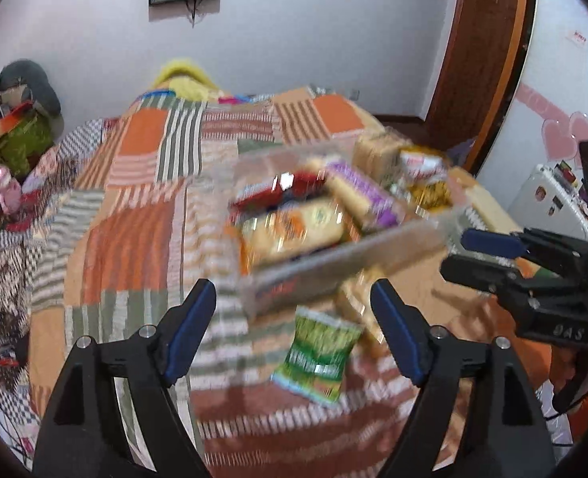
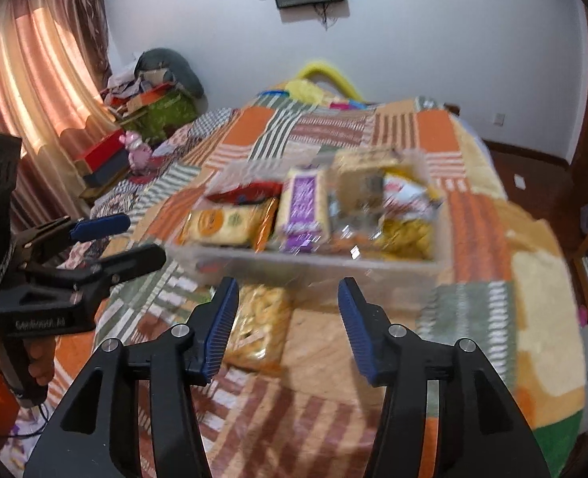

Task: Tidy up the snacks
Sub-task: 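Grasp the green pea bag with the left tool while the right grasps the clear puff bag, then carry the pea bag and puff bag into the box and open both tools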

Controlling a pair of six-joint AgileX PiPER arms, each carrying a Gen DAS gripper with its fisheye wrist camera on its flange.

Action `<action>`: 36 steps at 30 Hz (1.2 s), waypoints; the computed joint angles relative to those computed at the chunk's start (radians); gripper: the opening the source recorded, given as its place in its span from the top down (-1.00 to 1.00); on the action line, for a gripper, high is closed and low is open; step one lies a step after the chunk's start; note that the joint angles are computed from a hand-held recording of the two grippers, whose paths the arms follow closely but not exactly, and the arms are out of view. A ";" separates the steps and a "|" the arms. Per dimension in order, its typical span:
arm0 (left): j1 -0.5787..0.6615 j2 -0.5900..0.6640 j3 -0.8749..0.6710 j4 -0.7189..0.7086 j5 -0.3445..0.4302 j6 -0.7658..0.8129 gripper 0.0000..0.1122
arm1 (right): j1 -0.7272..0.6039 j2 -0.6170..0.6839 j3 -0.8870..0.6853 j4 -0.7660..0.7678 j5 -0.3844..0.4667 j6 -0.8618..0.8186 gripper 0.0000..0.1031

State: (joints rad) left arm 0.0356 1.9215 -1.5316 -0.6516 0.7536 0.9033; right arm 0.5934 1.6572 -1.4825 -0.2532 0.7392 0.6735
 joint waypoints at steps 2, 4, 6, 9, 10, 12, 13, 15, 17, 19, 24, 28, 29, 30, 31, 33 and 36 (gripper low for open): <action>0.017 0.011 0.036 -0.003 -0.001 0.017 -0.43 | 0.001 0.033 -0.013 0.040 -0.005 -0.018 0.06; 0.028 0.028 0.057 -0.001 0.002 0.033 -0.43 | 0.002 0.075 -0.035 0.080 -0.006 -0.042 0.06; 0.036 0.045 0.071 0.005 0.004 0.044 -0.43 | 0.011 0.101 -0.051 0.091 -0.001 -0.045 0.06; 0.038 0.080 0.072 0.012 0.018 0.044 -0.43 | 0.013 0.159 -0.096 0.129 0.018 -0.075 0.06; 0.038 0.090 0.070 0.010 0.025 0.045 -0.43 | 0.015 0.184 -0.118 0.135 0.029 -0.082 0.06; 0.034 0.114 0.057 0.003 0.041 0.043 -0.43 | 0.018 0.211 -0.140 0.137 0.049 -0.088 0.06; 0.032 0.122 0.050 0.001 0.047 0.042 -0.43 | 0.019 0.221 -0.148 0.137 0.056 -0.087 0.06; 0.022 0.142 0.032 -0.006 0.059 0.036 -0.43 | 0.014 0.230 -0.150 0.149 0.059 -0.094 0.06; 0.009 0.162 0.017 -0.009 0.056 0.034 -0.42 | 0.006 0.223 -0.133 0.173 0.047 -0.104 0.08; -0.007 0.173 0.020 -0.013 0.030 0.034 -0.38 | 0.003 0.203 -0.106 0.173 0.032 -0.102 0.12; -0.021 0.164 0.052 -0.058 -0.003 0.100 0.06 | 0.023 0.152 -0.052 0.088 0.034 -0.036 0.15; -0.011 0.150 0.049 -0.051 0.032 0.082 0.23 | 0.025 0.103 0.006 0.066 0.012 -0.004 0.16; -0.007 0.147 0.047 -0.051 0.043 0.075 0.24 | 0.024 0.091 0.020 0.065 0.005 0.000 0.16; -0.004 0.138 0.050 -0.056 0.047 0.076 0.24 | 0.022 0.084 0.026 0.064 0.001 0.003 0.16; -0.002 0.122 0.061 -0.064 0.043 0.080 0.25 | 0.025 0.065 0.044 0.055 -0.005 0.016 0.16; 0.003 0.095 0.075 -0.081 0.042 0.094 0.25 | 0.028 0.049 0.055 0.041 -0.011 0.031 0.16; 0.006 0.057 0.078 -0.104 0.051 0.099 0.25 | 0.038 0.019 0.065 -0.004 -0.009 0.069 0.17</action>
